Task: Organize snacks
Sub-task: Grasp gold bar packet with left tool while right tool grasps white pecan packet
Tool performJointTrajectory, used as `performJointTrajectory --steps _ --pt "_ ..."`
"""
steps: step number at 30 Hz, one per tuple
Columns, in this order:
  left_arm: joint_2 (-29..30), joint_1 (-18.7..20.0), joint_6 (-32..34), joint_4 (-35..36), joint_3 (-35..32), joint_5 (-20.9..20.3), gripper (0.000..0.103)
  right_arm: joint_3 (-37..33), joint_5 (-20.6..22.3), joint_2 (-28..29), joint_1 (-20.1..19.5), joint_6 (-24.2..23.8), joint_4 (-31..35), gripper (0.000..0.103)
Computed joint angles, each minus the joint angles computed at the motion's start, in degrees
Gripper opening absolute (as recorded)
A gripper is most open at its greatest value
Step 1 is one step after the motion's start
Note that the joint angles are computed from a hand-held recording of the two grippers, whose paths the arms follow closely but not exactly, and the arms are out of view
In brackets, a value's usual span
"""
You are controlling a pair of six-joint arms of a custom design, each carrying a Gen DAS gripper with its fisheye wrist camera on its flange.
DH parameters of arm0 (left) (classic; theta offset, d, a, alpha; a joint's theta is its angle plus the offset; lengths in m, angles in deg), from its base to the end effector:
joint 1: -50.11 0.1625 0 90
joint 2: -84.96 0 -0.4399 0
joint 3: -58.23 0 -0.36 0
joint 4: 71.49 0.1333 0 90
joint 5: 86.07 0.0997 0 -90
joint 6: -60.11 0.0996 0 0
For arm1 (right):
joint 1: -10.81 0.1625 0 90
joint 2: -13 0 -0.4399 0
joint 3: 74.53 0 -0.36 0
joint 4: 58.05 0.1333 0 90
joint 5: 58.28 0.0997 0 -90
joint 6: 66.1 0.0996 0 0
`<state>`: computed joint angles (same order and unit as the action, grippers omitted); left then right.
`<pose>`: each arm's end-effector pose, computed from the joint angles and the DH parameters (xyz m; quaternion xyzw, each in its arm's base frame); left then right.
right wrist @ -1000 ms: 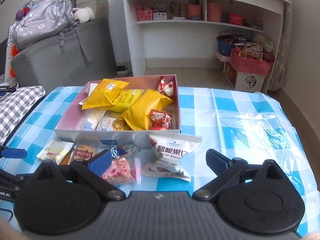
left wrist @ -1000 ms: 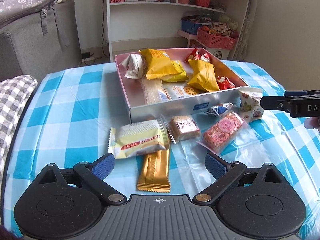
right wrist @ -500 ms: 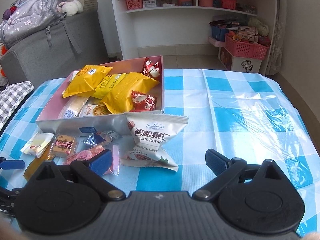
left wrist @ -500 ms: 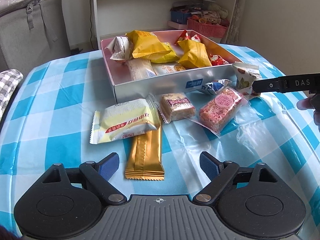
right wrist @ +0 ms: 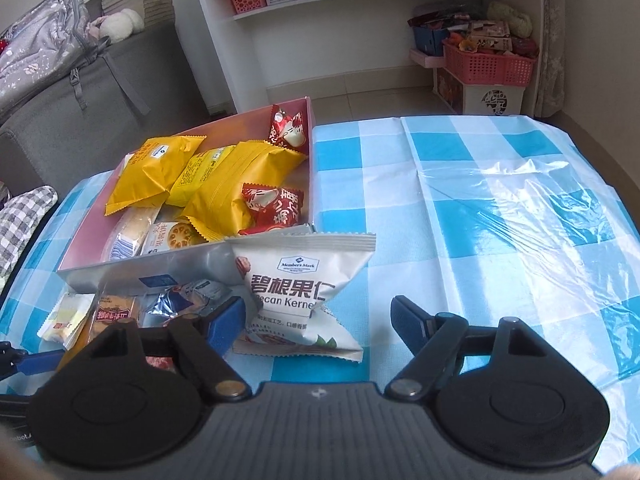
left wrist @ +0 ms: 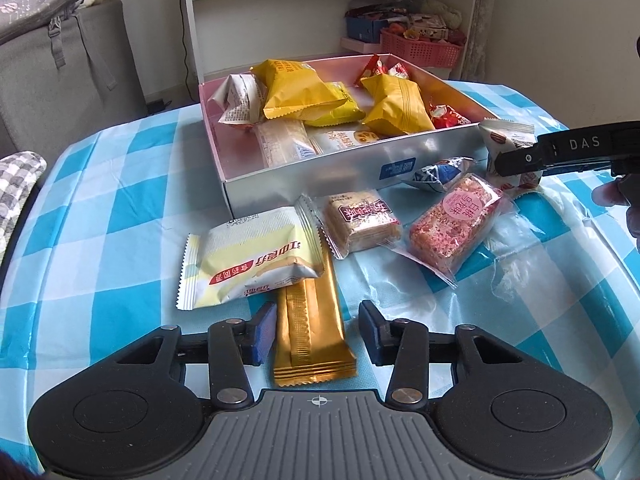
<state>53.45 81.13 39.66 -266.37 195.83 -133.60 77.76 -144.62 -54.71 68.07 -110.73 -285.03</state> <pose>-0.2166 -0.3643 -0.0290 0.3111 0.8786 -0.2238 0.2849 -0.0666 -0.3619 0.2295 0.1069 -0.8905 0.3624 0.2535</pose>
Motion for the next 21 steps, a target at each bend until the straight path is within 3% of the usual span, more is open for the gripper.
performJointTrajectory --steps 5,7,8,21 --pt "0.1 -0.4 -0.6 0.8 -0.2 0.2 0.031 -0.8 -0.5 -0.5 0.5 1.9 2.9 0.054" --pt "-0.1 -0.4 -1.2 1.2 -0.3 0.3 0.029 -0.7 0.1 -1.0 0.4 1.9 4.1 0.04" --pt "-0.2 -0.4 -1.5 1.4 -0.3 0.2 0.028 -0.5 0.2 -1.1 0.6 1.6 4.0 0.038" --pt "-2.3 -1.7 -2.1 1.7 0.8 -3.4 0.025 -0.2 -2.5 -3.7 1.7 2.3 5.8 0.03"
